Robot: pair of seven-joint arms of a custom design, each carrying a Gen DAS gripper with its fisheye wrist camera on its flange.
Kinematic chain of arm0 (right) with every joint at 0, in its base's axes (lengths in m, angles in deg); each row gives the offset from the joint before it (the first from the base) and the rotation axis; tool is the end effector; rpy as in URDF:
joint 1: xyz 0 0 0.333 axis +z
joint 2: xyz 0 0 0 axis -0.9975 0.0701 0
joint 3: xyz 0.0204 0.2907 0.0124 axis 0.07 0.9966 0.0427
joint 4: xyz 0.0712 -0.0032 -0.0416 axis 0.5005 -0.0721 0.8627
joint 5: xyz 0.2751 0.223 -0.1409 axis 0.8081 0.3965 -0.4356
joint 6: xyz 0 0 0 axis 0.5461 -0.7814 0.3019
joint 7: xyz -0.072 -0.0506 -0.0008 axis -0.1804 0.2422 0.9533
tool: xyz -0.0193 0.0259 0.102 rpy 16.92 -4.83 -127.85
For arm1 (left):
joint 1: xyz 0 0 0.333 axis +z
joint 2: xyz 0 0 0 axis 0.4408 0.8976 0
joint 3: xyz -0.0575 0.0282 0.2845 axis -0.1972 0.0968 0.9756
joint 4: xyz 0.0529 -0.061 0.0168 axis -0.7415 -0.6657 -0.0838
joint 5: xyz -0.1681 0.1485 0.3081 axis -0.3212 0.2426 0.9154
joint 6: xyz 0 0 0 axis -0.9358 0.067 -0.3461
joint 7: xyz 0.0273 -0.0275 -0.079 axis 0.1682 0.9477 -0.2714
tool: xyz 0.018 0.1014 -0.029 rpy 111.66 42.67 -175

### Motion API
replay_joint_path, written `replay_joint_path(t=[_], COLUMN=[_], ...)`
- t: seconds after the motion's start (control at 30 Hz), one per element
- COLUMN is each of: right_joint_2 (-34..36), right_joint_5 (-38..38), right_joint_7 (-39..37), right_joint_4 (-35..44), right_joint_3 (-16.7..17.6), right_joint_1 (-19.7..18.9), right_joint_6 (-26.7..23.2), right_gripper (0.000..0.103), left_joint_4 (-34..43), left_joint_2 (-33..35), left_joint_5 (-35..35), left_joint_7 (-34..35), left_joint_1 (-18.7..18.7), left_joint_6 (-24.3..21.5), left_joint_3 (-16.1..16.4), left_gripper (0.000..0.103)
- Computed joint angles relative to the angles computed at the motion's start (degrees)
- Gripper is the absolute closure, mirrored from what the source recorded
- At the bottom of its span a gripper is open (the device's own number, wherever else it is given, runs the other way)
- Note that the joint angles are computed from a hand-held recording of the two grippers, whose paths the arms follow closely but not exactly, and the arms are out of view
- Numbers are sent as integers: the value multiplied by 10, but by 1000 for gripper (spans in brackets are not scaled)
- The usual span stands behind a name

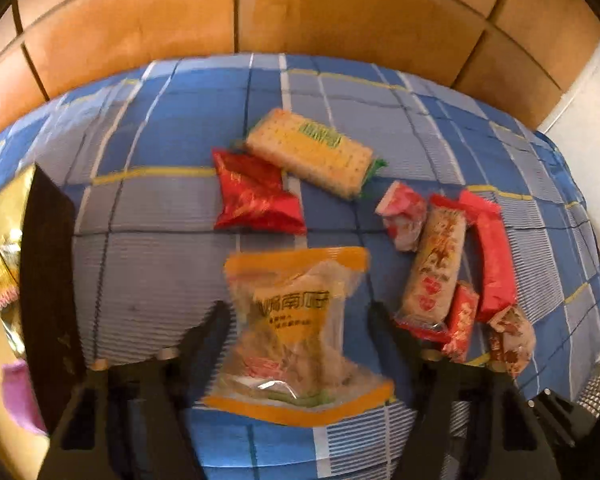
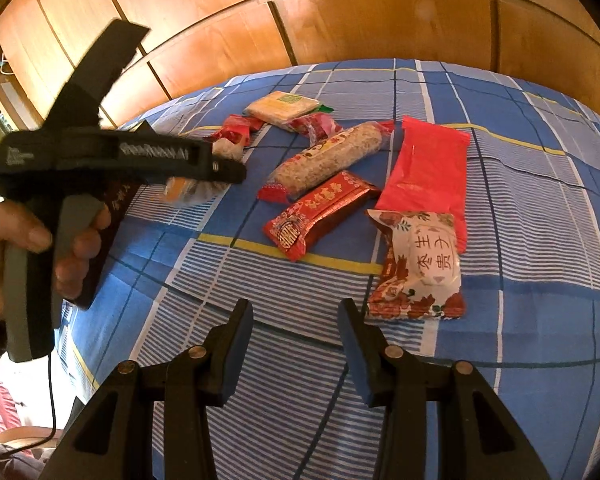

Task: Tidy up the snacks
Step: 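Move the left gripper to the clear orange-topped bag and grasp it, then carry the clear bag to the gold box with the left gripper while the right grasps the red packet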

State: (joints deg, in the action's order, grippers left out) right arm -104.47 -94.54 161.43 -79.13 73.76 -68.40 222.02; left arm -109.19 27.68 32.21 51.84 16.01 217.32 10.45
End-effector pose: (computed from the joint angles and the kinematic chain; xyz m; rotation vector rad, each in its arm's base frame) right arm 0.3828 0.2726 0.4243 -1.3787 2.0594 -0.4350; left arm 0.6021 -0.2387 0.4576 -1.2443 2.7437 -0.6508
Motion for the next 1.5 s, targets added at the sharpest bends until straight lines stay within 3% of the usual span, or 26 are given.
replay_joint_path(t=[0.03,0.27,0.47,0.93,1.5], right_joint_2=[-2,-50,-95,-88,8], right_joint_5=[3,29,46,57,85], right_joint_7=[-2,11,23,3,-93], right_joint_4=[-1,-37,-49,-15,77], right_joint_3=[-1,-2,0,-10,-49], right_joint_1=[2,-3,-24,-32,-29], right_joint_6=[-1,-7,-62,-117,-199], right_gripper=[58,58,58,58,55], left_joint_4=[-15,-151,-239,-313,-342], left_joint_2=[-7,-96,-187,-304,-340], left_joint_5=[8,-51,-142,-234,-244], left_joint_7=[-6,67,144,208,218], left_joint_1=[-3,10,10,-8,-7], left_joint_6=[17,121,176,232,268], left_joint_3=[3,-3,10,59,87], left_gripper=[56,59,59,58,58])
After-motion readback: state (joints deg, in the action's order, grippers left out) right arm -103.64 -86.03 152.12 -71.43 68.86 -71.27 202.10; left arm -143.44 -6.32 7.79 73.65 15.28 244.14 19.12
